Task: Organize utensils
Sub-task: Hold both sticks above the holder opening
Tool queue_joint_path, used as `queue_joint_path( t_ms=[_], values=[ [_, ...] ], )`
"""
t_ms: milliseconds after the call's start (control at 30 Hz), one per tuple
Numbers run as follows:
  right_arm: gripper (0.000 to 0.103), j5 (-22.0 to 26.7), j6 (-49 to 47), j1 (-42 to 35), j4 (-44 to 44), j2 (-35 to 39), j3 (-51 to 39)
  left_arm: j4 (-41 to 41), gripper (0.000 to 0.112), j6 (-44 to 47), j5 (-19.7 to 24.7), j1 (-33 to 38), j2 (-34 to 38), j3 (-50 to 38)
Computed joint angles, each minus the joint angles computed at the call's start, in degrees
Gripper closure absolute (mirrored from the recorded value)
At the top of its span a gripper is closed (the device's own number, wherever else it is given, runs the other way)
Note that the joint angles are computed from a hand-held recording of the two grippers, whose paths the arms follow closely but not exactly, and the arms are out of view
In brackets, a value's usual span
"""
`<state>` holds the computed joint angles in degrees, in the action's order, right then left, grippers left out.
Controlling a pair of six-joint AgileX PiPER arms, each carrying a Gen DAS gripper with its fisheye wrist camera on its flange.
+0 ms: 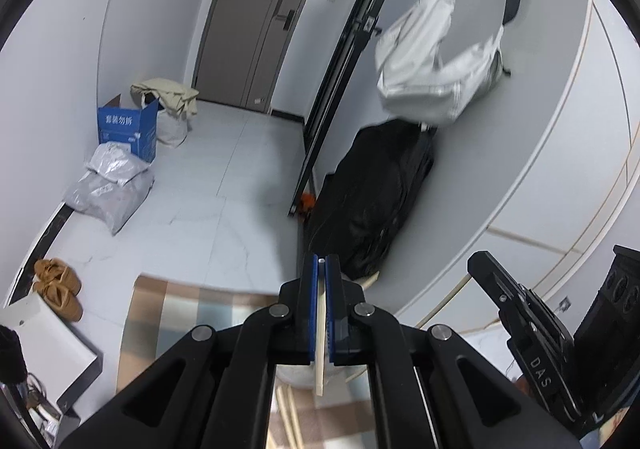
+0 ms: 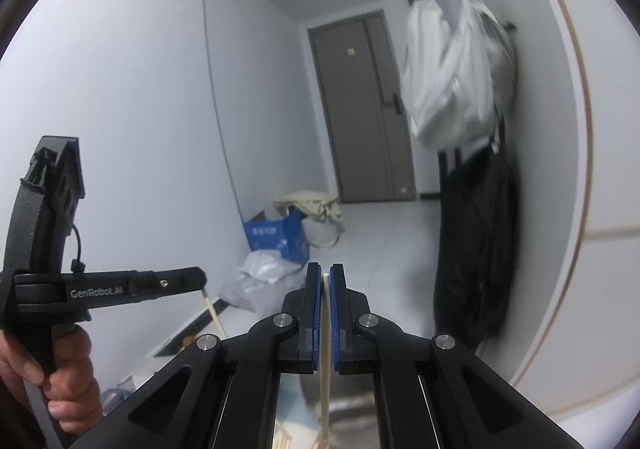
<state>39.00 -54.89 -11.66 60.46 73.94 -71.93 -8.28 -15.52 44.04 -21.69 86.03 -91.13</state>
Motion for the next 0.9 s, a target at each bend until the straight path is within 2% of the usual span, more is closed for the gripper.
queue_joint_path(
  t_ms=[267,433,567,900],
  values=[
    [0.100,1.79,4.29,2.71,-7.03,11.48,-18.17,-5.73,0.112,2.09,-0.13,4.16,6.72,-8.46],
    [0.100,1.34,6.13,5.58,-10.70,17.64,-24.72,-8.53,0.112,3.14,-0.80,6.51,9.94,-10.13],
    [0.100,0.44,5.19,7.89,-12.25,19.85,-25.37,-13.63,0.112,6.27,-3.40,8.21,11.28,-8.21],
    [0.100,0.77,2.51,9.91,-14.17,21.73,-21.67,-16.79,0.112,11.04,-3.32,9.01,13.73,-7.13]
  ],
)
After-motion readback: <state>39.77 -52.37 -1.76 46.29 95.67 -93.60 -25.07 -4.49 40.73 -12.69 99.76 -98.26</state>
